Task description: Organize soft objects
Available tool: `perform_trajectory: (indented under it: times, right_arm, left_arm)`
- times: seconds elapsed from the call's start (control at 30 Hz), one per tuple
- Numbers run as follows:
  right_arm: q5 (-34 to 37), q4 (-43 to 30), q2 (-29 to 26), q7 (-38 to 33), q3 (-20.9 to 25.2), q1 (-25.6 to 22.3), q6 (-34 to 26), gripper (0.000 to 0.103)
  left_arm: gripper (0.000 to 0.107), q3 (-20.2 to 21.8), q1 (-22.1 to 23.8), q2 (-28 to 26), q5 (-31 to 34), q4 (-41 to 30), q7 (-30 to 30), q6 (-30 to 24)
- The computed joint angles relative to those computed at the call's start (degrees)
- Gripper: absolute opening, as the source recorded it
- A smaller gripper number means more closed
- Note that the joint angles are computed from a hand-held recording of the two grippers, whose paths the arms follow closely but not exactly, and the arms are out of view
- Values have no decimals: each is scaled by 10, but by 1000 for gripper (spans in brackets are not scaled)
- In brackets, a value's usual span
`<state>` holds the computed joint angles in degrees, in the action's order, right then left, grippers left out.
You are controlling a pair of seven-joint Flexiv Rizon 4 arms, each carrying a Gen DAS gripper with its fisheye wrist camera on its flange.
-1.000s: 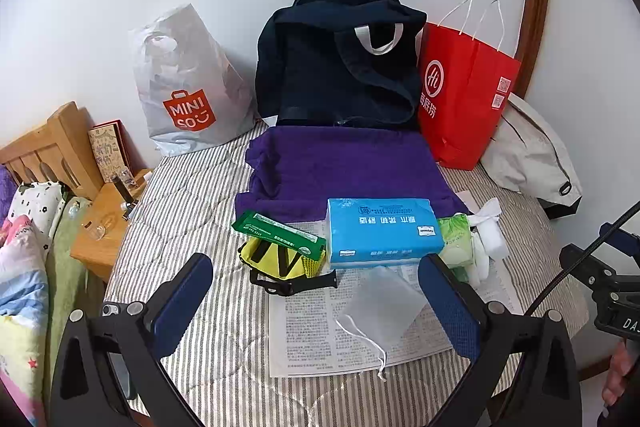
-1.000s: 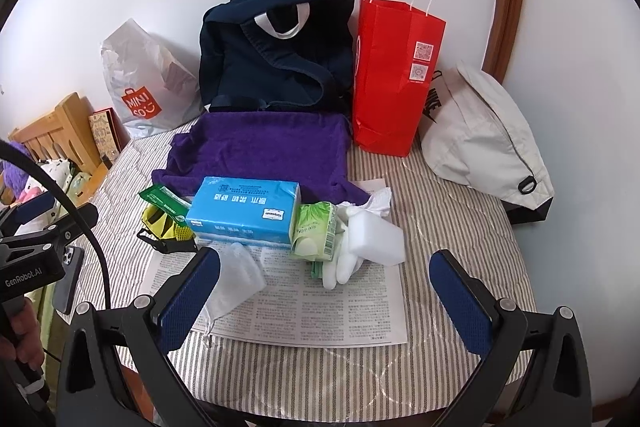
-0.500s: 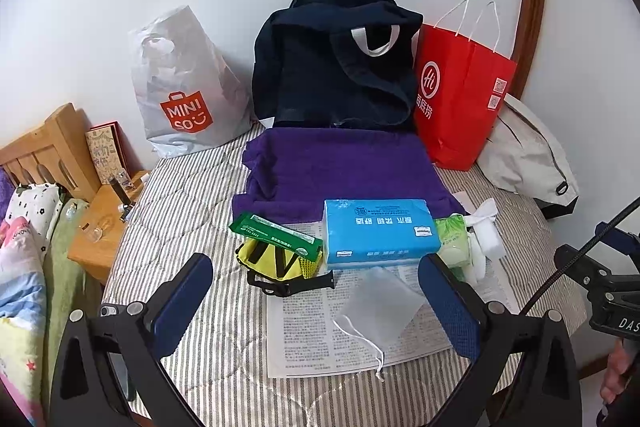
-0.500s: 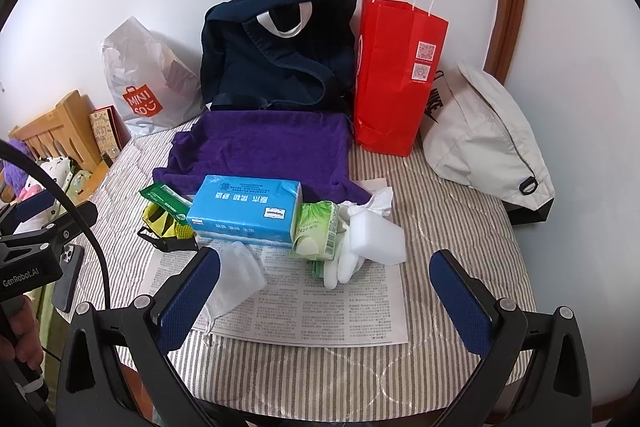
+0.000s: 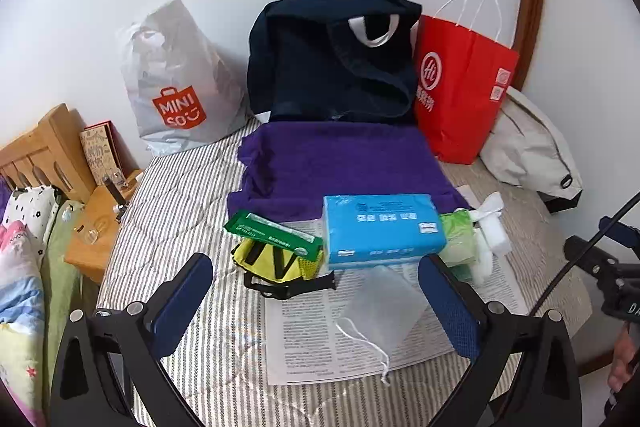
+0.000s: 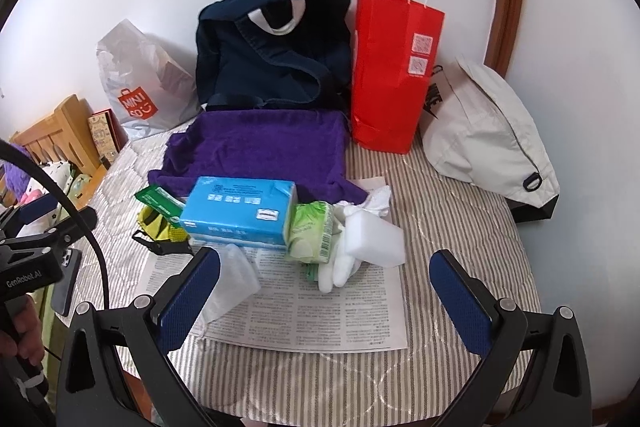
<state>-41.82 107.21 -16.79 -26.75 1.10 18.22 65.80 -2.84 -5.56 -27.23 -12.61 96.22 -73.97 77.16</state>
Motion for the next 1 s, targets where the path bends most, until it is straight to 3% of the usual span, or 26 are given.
perform_trajectory:
  times: [0.3, 0.63, 0.87, 1.0]
  right_arm:
    - [24, 15, -26, -13, -11, -22, 36, 103]
    - [40, 10, -77, -37, -46, -22, 71, 103]
    - [129, -38, -135, -101, -24, -44, 97, 103]
    - [179, -85, -170, -138, -9, -54, 64, 103]
  left_arm:
    - [103, 42, -11, -32, 28, -38, -58, -35]
    - [103, 20, 13, -63, 14, -59, -65, -49]
    - [103, 22, 13, -88, 14, -83, -63, -75]
    - [103, 26, 11, -100, 19, -99, -68, -92]
